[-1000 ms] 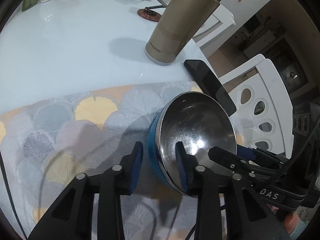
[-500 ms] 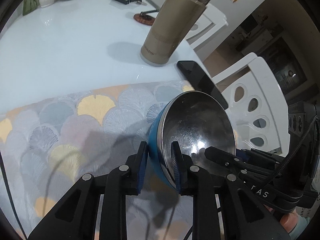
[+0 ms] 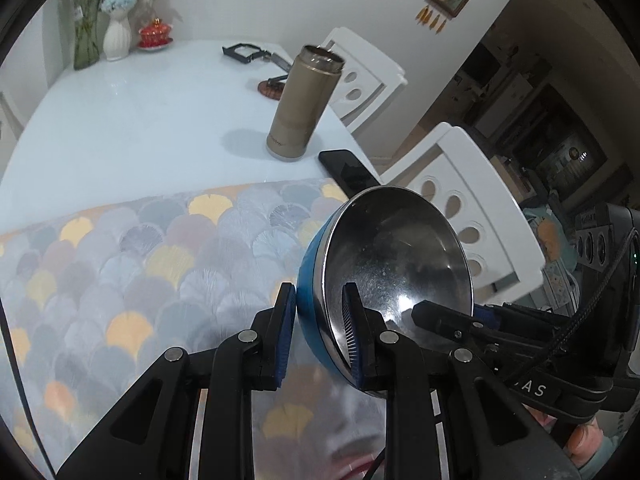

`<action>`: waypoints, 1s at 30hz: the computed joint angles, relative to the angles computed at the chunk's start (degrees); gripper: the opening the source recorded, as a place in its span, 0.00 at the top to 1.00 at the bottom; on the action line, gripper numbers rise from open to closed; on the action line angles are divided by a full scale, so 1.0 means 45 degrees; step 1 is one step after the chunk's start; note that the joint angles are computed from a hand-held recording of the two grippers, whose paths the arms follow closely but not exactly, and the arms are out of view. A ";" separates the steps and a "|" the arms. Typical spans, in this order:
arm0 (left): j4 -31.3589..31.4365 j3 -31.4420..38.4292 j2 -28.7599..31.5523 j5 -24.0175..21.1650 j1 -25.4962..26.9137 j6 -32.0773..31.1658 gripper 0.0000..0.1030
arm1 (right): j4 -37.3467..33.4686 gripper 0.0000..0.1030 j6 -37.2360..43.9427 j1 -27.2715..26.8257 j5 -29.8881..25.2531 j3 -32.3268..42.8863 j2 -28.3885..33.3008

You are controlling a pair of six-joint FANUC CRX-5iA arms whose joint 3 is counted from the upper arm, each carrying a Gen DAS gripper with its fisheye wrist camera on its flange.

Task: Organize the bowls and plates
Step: 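Carry the blue steel bowl with the left tool and lower it into the red bowl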

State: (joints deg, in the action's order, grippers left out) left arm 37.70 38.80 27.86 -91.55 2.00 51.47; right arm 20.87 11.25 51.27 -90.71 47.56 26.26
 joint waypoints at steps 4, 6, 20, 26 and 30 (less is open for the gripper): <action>0.0133 -0.1360 -0.1153 0.0024 0.0443 -0.0700 0.80 | 0.0257 0.76 -0.0527 0.0672 -0.0370 0.0229 -0.0037; 0.0115 -0.1927 -0.1639 -0.0032 0.0636 -0.1014 0.80 | 0.0263 0.76 -0.0871 0.1018 -0.0390 0.0129 -0.0162; -0.0526 -0.5171 -0.4136 -0.0931 0.1774 -0.3326 0.80 | -0.1007 0.75 -0.2902 0.2914 -0.1337 -0.0209 -0.0527; -0.0834 -0.5870 -0.4510 -0.1499 0.2115 -0.3562 0.80 | -0.1543 0.75 -0.3356 0.3278 -0.1486 -0.0560 -0.0713; -0.1165 -0.6266 -0.4671 -0.1702 0.2178 -0.3621 0.80 | -0.1720 0.75 -0.3350 0.3457 -0.1989 -0.0272 -0.0485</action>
State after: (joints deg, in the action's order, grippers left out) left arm 32.46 10.60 6.84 -99.21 11.80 35.18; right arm 13.13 -3.82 66.82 -99.66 46.33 24.08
